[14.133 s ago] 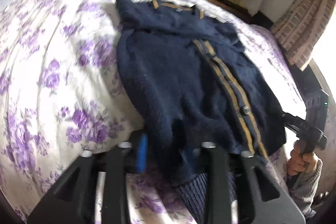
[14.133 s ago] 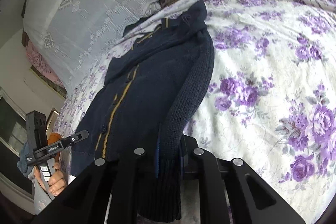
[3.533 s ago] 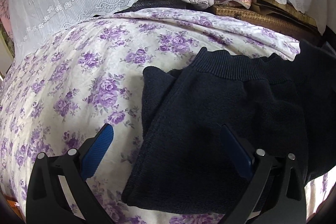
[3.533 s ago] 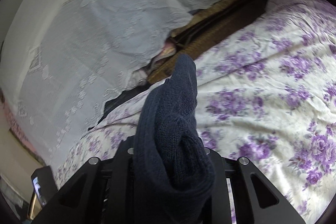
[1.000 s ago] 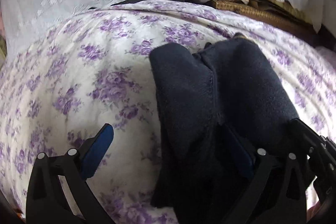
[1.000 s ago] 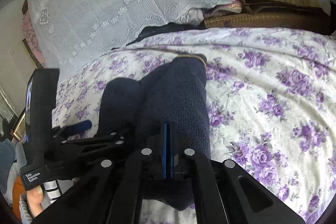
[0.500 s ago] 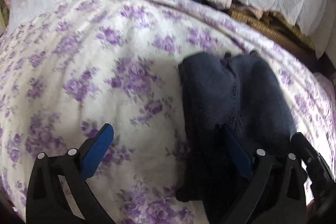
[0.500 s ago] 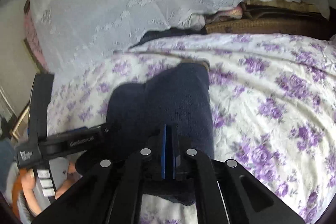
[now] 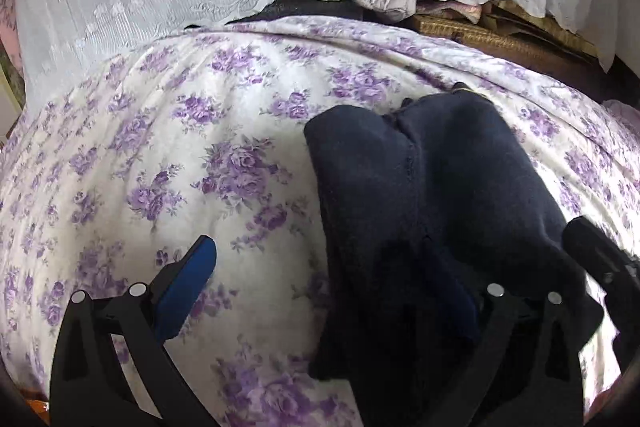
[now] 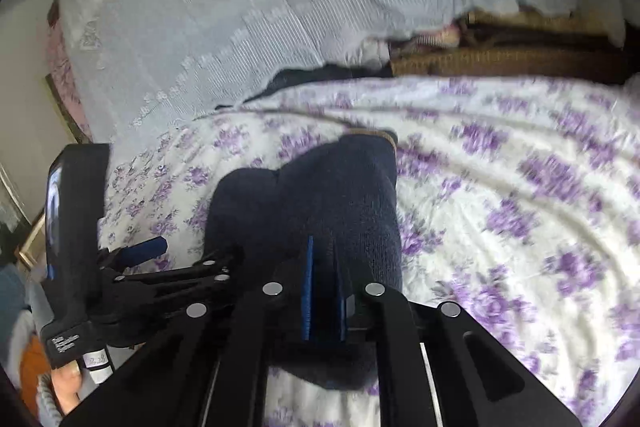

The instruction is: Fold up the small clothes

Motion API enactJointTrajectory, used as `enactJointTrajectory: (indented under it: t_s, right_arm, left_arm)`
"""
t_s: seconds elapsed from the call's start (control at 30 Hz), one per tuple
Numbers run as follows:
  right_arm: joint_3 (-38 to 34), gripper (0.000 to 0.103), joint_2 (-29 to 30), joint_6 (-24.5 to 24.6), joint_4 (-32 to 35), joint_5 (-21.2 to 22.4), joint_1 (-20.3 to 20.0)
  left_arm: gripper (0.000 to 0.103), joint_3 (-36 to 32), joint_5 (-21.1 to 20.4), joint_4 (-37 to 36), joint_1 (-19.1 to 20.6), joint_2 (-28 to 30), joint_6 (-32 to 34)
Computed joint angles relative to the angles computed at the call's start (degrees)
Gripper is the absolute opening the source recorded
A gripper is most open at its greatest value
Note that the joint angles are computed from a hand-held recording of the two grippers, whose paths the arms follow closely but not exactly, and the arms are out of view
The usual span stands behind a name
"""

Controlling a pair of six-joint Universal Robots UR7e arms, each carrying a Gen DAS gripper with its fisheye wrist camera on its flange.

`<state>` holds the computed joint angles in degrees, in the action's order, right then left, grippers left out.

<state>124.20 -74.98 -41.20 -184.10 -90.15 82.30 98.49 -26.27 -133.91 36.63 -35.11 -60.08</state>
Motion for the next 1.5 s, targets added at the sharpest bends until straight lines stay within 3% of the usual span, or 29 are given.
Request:
enactJointTrajectory:
  t_s: [0.13,0.23,0.37,0.47,0.5,0.57,0.67,0.8,0.9,1.03,1.2,1.4,1.47,1.5]
  right_arm:
    - [1.7,0.015,-1.4,-1.3,1.3,-1.2,-0.5]
    - [3.2,0.015,-0.6,-5.1,-2.5,-1.2,-1.4]
    - [3.3,0.016,-3.3,-1.5,1.5,0.8,-2.2]
    - [3.2,0.032,-4.5,-0.8,1.6,1.8,-2.6]
    - [3.1,0.043,-4.8,-0.3,1.8,2.3,-2.9]
    - [2.7,0.05,-5.4,0.7,2.7,3.5,-3.5]
    - [1.5,0.065,-5.4,0.8,4.5,4.3,-3.9]
    - [-0.8,0.076,-5.2,2.5,8.7,6.7,-4.9]
    - [-3.4,0.077,-4.2,5.3,12.7,8.1,-5.6]
    - [-6.8,0.078,-1.8,7.8,16.9,7.6,-5.6]
    - [-12.2,0.078,2.5,12.3,24.4,7.2,-6.0]
    - [-15.9,0.08,5.9,15.2,29.8,10.6,-6.8]
    - [-16.0,0.072,6.4,13.7,29.5,11.2,-6.8]
    - [-15.8,0.062,6.4,13.0,30.0,12.1,-7.1]
  left_arm:
    - [0.099,0.4,1.4,4.0,-1.4,0.3,-3.3]
    - [0.099,0.9,1.7,5.3,-2.0,0.5,-4.5]
    - [0.099,1.5,2.6,8.6,-2.9,0.0,-8.0]
    - [0.099,2.1,2.4,7.6,-3.2,-0.4,-7.7]
    - [0.099,2.2,2.1,6.8,-3.1,-0.5,-7.2]
    - [0.099,2.7,1.5,4.3,-3.0,-0.6,-5.6]
    - [0.099,4.2,-0.8,-5.2,-2.4,-0.9,1.2]
    - [0.098,6.4,-8.9,-23.5,-0.2,-1.5,13.9]
    - [0.098,6.9,-17.9,-31.1,3.0,-2.1,17.7]
    - [0.098,6.2,-24.9,-34.8,5.8,-1.5,19.9]
    - [0.099,5.3,-30.0,-38.4,8.4,-0.4,22.5]
    - [0.099,4.4,-31.8,-40.0,9.5,0.2,25.2]
    - [0.093,4.6,-31.5,-41.1,9.3,0.4,25.7]
    - [0.077,4.7,-32.0,-42.3,9.2,0.6,26.9]
